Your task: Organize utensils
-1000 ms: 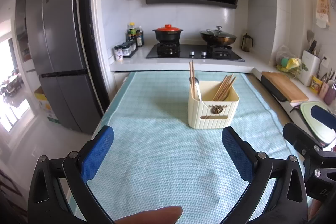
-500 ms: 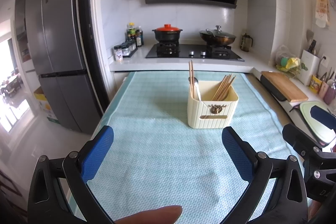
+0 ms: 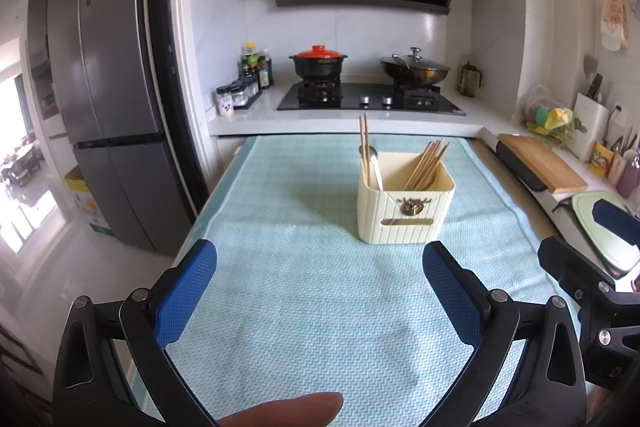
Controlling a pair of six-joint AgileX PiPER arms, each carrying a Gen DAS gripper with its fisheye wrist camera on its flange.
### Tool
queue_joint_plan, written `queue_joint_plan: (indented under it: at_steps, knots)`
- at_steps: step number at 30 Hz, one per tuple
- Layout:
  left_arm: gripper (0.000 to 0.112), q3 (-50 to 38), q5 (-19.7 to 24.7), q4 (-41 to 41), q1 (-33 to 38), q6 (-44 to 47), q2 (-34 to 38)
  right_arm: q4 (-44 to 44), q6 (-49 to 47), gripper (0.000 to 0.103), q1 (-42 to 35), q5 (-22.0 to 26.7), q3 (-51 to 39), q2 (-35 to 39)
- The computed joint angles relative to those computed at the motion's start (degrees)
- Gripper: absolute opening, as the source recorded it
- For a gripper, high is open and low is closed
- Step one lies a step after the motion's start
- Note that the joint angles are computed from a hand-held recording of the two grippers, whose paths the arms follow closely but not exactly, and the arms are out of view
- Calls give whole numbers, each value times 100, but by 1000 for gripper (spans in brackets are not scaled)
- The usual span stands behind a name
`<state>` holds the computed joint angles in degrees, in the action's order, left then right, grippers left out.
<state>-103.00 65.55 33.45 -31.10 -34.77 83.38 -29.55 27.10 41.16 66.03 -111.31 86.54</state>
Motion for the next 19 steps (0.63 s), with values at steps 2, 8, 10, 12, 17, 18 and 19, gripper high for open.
queue_joint_plan:
  at_steps: [2, 8, 10, 12, 17, 18, 19]
  knots:
    - [103, 0, 0, 0, 0, 0, 0, -2, 3, 92, -1, 3, 6, -6]
    - [103, -4, -6, -45, 18, -3, 15, 17, -23, 92, -19, 12, 13, -19]
    - [103, -13, -16, -74, 35, 20, 28, 21, -25, 92, -32, -6, 51, -36]
    - [103, 4, -38, -104, 43, 45, 23, 25, -23, 92, -48, -3, 59, -37]
    - [103, -11, -3, -226, 96, 48, 52, 50, -5, 92, -71, 2, 151, -98]
    - [102, 2, 0, -174, 65, 52, 55, 54, -7, 92, -73, 3, 169, -113]
    - [103, 14, 1, -123, 30, 55, 56, 63, -7, 92, -79, 7, 159, -107]
